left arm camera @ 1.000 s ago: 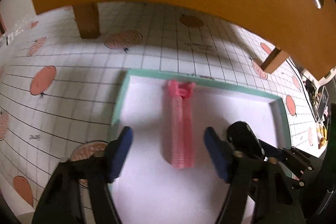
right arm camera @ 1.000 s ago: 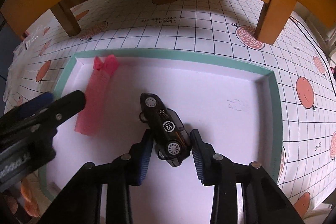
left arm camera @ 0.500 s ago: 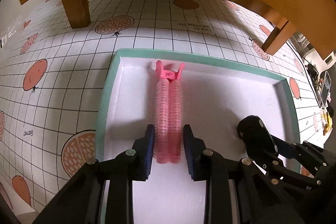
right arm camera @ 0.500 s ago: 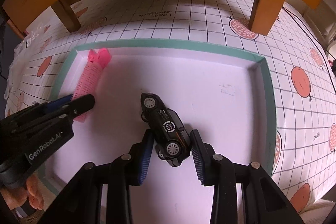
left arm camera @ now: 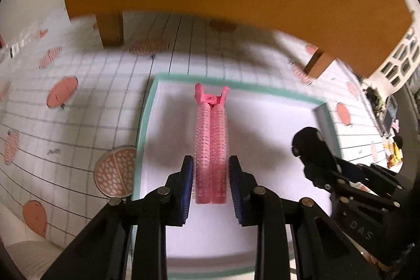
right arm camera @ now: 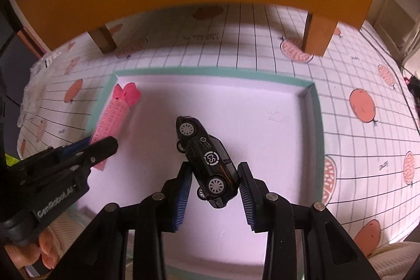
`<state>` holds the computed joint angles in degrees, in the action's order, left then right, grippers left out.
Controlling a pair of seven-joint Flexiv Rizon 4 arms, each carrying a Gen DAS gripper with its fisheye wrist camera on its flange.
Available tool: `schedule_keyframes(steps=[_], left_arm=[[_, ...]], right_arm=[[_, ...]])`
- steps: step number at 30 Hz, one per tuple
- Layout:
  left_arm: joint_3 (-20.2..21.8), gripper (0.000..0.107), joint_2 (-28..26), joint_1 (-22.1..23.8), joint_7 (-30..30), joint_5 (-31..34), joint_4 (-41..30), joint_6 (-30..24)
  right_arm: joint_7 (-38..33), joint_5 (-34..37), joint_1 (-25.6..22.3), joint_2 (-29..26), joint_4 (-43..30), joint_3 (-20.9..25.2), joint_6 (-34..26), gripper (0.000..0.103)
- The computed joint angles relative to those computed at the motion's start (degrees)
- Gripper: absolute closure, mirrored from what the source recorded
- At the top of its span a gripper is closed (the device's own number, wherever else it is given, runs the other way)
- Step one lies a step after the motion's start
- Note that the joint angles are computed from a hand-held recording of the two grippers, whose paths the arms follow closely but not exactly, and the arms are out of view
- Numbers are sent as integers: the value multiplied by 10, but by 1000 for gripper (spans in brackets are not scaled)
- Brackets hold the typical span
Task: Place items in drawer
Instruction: 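Lift the pink roller and black car and carry them to the drawer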
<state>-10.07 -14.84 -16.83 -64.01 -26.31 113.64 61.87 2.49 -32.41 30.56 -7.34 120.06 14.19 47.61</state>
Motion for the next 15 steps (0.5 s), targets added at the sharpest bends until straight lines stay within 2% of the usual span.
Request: schedule_keyframes(steps=[4, 11, 15], left_arm=[[-22, 79, 42, 10, 71, -98, 31, 24], [-12, 79, 86, -13, 152, -195, 39, 52], [-8, 79, 108, -33, 213, -271, 34, 80]], right_arm=[[11, -25, 1, 22, -4, 2, -14, 65], [32, -82, -7, 54, -18, 8, -28, 65], [44, -119, -14, 72, -28, 11, -31, 65]])
